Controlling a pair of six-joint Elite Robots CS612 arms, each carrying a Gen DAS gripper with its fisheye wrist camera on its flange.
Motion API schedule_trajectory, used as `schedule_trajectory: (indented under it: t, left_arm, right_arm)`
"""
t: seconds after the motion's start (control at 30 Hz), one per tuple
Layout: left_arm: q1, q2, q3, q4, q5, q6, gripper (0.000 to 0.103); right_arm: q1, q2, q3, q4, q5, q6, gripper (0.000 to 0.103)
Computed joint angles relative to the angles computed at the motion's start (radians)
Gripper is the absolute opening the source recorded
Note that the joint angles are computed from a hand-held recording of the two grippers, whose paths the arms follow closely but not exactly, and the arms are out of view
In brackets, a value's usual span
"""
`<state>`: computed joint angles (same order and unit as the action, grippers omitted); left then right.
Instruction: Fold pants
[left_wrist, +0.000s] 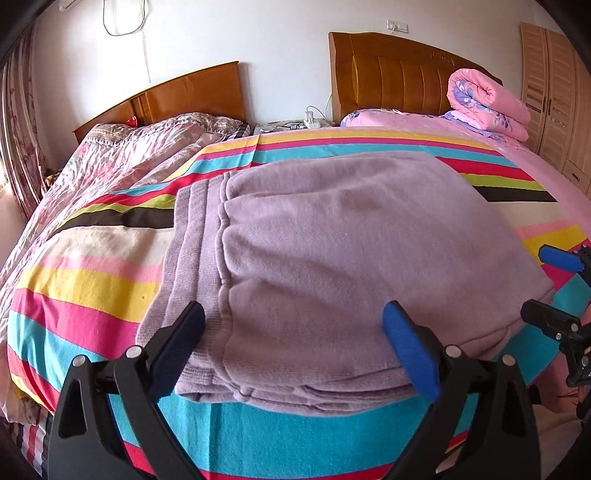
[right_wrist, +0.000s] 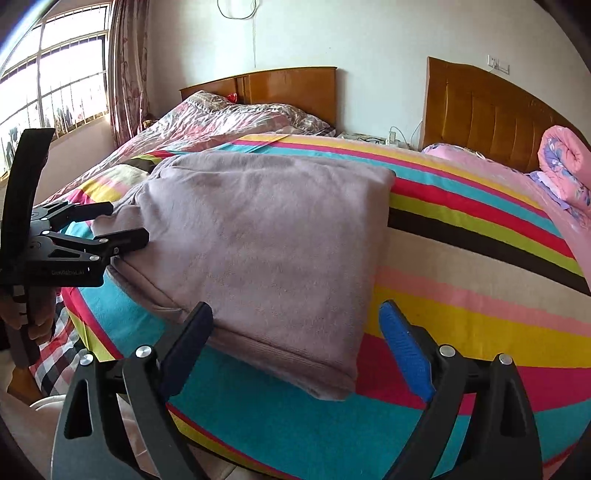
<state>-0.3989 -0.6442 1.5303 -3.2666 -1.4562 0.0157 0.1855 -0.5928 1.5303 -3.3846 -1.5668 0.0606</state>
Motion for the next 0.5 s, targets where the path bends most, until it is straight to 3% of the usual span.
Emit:
schedule_trajectory:
  t: [0.13,0.27,0.4,0.5]
  left_arm:
    - [-0.007,0.004,0.006,-0.024,0.024,0.016,0.099]
    - [-0.019,-0.03,0.032,0.01,0.063,-0.007,0.1]
    - [-0.021,-0.087,0.121,-0.164,0.008,-0.036,0.102]
    - [-0.04,-0.124,0.164,-0.278,0.042,-0.049,0.102]
  right_arm:
    - [-0.029,0.002,0.015,0.022,0.115,0.109,0.09]
    - [-0.005,-0.034,0.049,0.03,-0.002,0.053,0.09]
    - [0.0,-0.084,0.124,-0.139,-0.035,0.055,0.091]
    - [0.008,-0.113,0.166,-0.288,-0.057,0.031,0.091]
